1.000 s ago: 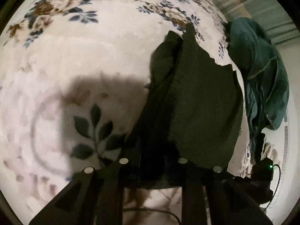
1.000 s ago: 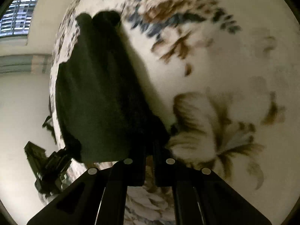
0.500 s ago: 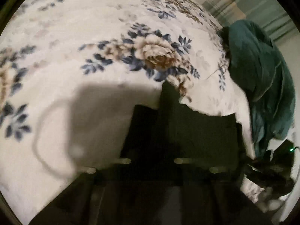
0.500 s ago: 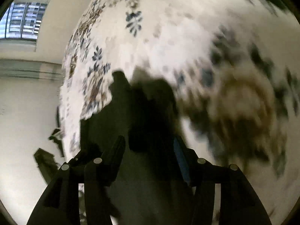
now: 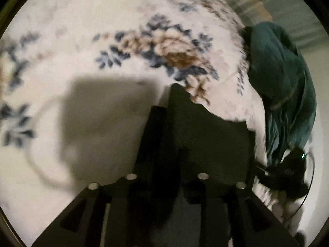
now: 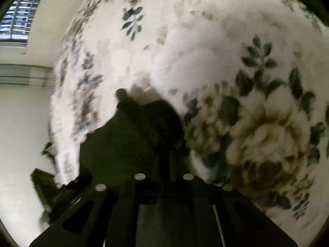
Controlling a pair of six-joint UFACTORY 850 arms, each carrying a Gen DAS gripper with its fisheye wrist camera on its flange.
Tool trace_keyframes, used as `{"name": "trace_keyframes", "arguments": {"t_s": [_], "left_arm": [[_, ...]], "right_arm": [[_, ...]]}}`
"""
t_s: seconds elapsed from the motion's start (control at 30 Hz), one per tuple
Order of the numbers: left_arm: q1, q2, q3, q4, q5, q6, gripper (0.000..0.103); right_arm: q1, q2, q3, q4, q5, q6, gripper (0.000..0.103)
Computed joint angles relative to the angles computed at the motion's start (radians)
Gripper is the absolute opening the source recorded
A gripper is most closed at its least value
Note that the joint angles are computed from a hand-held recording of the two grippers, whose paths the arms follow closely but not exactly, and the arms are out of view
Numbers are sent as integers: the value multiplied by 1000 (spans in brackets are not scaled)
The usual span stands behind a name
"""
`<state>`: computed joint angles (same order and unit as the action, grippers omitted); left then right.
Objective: Fold small clothes
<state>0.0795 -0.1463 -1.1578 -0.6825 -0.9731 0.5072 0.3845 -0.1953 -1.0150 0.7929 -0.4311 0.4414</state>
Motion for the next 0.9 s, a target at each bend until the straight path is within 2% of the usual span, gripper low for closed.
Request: {"name": "trace_keyframes", "arguments": {"t_s": [0.03, 0.07, 0.1, 0.17, 0.2, 0.3, 0.4, 0.47, 0.5, 0.6, 0.7, 0.77, 0.8, 0.83, 0.87, 0.9], "left_arm": [[6, 44, 25, 14, 8, -2, 70], [13, 80, 49, 23, 8, -8, 88], [23, 128, 84, 34, 5, -18, 101], [58, 247, 178, 41, -8, -34, 101], [70, 291, 214, 57, -16, -57, 101], [121, 462, 364, 84, -32, -164, 101], [179, 547, 492, -8, -72, -227, 101], [207, 530, 573, -134, -123, -228, 101], [204, 519, 595, -171, -120, -227, 101], [172, 486, 621, -270, -44, -191, 101], [148, 449, 601, -353, 13, -161, 101], [147, 437, 594, -440, 41, -112, 97], [143, 438, 585, -458, 69, -101, 78], [145, 429, 570, -471, 83, -86, 44], [148, 410, 548, -455, 81, -90, 35], [157, 395, 536, -458, 67, -75, 34]], "right_arm": [[-7, 27, 19, 35, -5, -41, 52], [-6, 63, 45, 51, 2, -70, 65], [-5, 93, 66, 75, 0, -110, 68], [-2, 153, 116, 167, -23, -220, 85], [4, 179, 140, 192, -37, -237, 90], [19, 216, 192, 313, -75, -358, 93], [26, 186, 193, 362, -93, -436, 93], [14, 144, 188, 467, -113, -551, 94], [5, 113, 176, 508, -130, -607, 94], [-22, 9, 134, 634, -189, -748, 94], [-38, -91, 80, 709, -239, -815, 95], [-38, -133, 48, 731, -255, -840, 95], [-33, -142, 38, 750, -247, -856, 95], [-26, -144, 36, 764, -232, -863, 94], [-15, -141, 33, 757, -210, -852, 84], [1, -133, 30, 708, -171, -813, 70]]}}
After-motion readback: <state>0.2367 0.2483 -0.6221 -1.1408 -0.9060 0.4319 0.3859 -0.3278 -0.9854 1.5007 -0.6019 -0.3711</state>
